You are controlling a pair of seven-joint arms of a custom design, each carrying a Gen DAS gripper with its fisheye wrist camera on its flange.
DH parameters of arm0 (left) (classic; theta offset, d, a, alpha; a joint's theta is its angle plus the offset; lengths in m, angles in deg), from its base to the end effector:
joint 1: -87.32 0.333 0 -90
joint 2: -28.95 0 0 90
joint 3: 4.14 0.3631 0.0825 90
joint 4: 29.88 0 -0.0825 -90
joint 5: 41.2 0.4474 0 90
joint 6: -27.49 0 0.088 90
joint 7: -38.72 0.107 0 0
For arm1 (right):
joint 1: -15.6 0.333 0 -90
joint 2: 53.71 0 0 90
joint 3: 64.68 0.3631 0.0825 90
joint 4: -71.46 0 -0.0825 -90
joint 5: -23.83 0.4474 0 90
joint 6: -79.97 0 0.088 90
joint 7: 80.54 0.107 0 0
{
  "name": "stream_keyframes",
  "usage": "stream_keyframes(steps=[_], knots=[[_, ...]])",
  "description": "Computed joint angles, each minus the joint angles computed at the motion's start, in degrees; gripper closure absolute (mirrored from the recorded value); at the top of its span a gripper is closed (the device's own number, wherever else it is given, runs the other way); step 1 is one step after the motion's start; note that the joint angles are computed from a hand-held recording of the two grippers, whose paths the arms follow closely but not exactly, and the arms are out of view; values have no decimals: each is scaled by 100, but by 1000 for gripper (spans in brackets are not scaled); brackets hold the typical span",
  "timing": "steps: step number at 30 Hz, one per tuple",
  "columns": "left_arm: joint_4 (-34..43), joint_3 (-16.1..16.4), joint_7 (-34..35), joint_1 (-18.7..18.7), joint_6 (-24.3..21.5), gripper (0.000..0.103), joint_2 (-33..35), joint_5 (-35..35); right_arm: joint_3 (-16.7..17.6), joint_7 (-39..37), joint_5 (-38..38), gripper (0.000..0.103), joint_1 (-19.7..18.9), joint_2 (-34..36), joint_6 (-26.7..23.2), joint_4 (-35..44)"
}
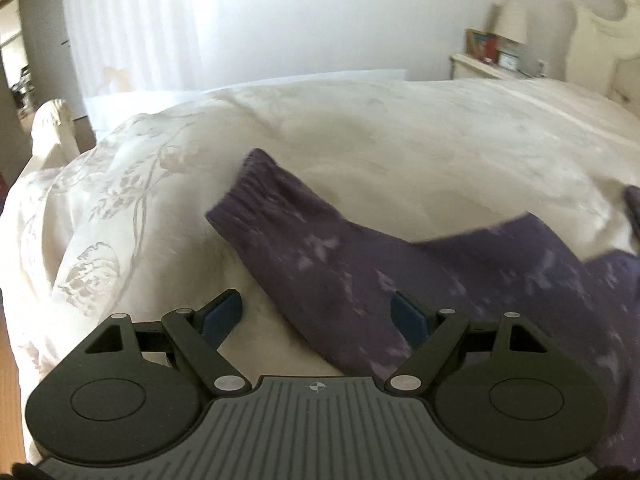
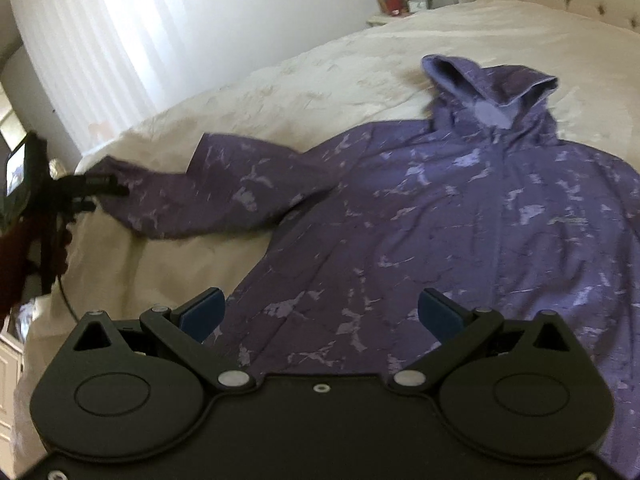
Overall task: Fold large clothes
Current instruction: 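Grasp the jacket sleeve cuff with the left gripper and lift it, then carry the sleeve across the jacket body with the left gripper and release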
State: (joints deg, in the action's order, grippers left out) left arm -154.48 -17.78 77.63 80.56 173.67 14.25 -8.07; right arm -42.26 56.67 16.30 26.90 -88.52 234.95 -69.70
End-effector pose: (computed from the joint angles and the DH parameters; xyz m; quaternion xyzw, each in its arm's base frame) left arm 0.5296 -0.2167 0.5893 -0.6969 0.6060 -0.2446 0.2954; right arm 0.3674 0.2870 0.6023 -0.6072 0.6776 -0.1913 0.3681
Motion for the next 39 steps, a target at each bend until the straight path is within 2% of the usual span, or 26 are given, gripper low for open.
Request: stream_keyframes(steps=[1, 3, 4, 5, 6, 8, 15, 22, 26, 29, 32, 35, 39], knots=[[42, 14, -6, 14, -30, 22, 52, -18, 7, -21, -8, 1, 11, 40, -15, 14], [121, 51, 32, 23, -20, 31, 176, -52, 7, -66, -28, 1, 45, 86, -47, 15], [129, 31, -56, 62, 9, 51, 193, 74, 14, -80, -53, 1, 48, 105, -61, 11], [144, -34, -247, 129, -18, 80, 190, 338, 25, -85, -79, 1, 51, 101, -91, -8], [161, -54, -306, 143, -10, 87, 195, 479, 39, -74, -105, 1, 48, 86, -128, -34], [91, 69, -104, 66, 307, 95, 131, 297, 21, -46, -105, 1, 77, 41, -166, -127], [334, -82, 151, -106, 717, 96, -44, 173, -51, 243, 66, 1, 104, -415, -374, -691], [1073, -403, 484, -474, 1090, 96, 274, 148, 471, 893, -536, 1, -413, -1186, -886, -1286], [1558, -623, 452, -719, 1334, 96, 660, 459, 674, 1212, -968, 1, -590, -1503, -717, -1618], [1930, -692, 474, -995, 1477, 96, 1060, 550, 562, 1224, -1029, 1, -538, -1614, -375, -1834], [2284, -706, 277, -1299, 1511, 96, 1477, 997, 365, 1035, -961, 1, -468, -1693, -109, -1973], [2536, -633, 454, -1634, 1652, 96, 1875, 923, 238, 985, -736, 1, -447, -1900, -34, -2093], [2683, -521, 562, -1990, 2070, 96, 2303, 646, 168, 1070, -401, 1, -519, -2110, 12, -2199]])
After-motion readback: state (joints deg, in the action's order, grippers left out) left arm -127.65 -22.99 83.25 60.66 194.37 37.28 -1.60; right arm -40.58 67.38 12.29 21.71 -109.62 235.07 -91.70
